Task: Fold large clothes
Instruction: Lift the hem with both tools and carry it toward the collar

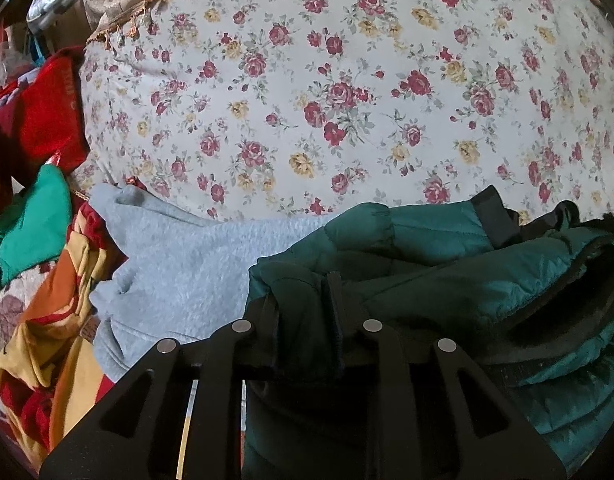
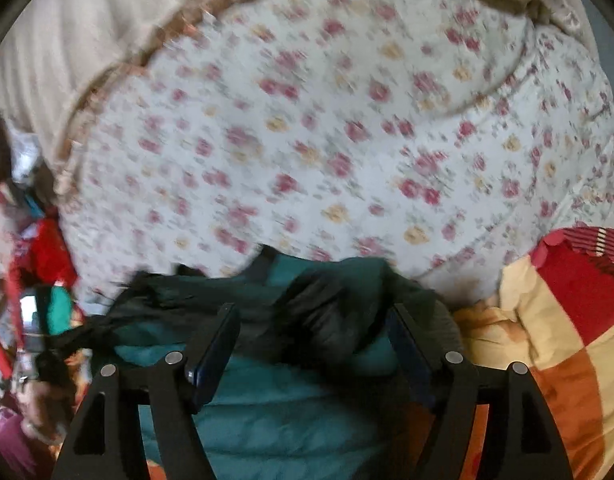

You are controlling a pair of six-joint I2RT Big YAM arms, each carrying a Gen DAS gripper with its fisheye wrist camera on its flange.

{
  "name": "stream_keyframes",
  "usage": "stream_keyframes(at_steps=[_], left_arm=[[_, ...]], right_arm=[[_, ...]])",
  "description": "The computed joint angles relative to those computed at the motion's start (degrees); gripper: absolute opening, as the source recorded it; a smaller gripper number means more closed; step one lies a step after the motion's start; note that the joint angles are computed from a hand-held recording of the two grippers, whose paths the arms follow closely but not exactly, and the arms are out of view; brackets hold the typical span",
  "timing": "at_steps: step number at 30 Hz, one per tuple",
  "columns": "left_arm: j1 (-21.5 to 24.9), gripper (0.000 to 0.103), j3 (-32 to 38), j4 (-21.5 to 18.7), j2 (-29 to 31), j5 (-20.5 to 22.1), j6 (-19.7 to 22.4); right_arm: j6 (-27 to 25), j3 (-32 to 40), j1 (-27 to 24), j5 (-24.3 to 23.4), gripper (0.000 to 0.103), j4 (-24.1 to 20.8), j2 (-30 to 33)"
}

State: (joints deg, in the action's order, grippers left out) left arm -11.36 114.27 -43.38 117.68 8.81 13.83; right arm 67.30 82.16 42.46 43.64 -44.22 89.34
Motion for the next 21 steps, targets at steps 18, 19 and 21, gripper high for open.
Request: stream_keyframes(at_steps=[18,19,21], left_arm=[[4.65,0.082,-3.74,1.24,-5.50,15.06,-2.40],[4.48,0.082,-4.32,1.61,-5.78,15.16,-2.22],[3.72,0.082,-4.02,0.83,-5.22,14.39,-1.29]], right_arm=[[-18.28,24.68,-2.62,-12.92,0.073,-4.26,21.14],[-18.50,26.16,-3.13,-13.02,0.073,-5.38,22.20],[-18.29,28.82,-4.39,-13.18,0.073,-8.32,24.23]])
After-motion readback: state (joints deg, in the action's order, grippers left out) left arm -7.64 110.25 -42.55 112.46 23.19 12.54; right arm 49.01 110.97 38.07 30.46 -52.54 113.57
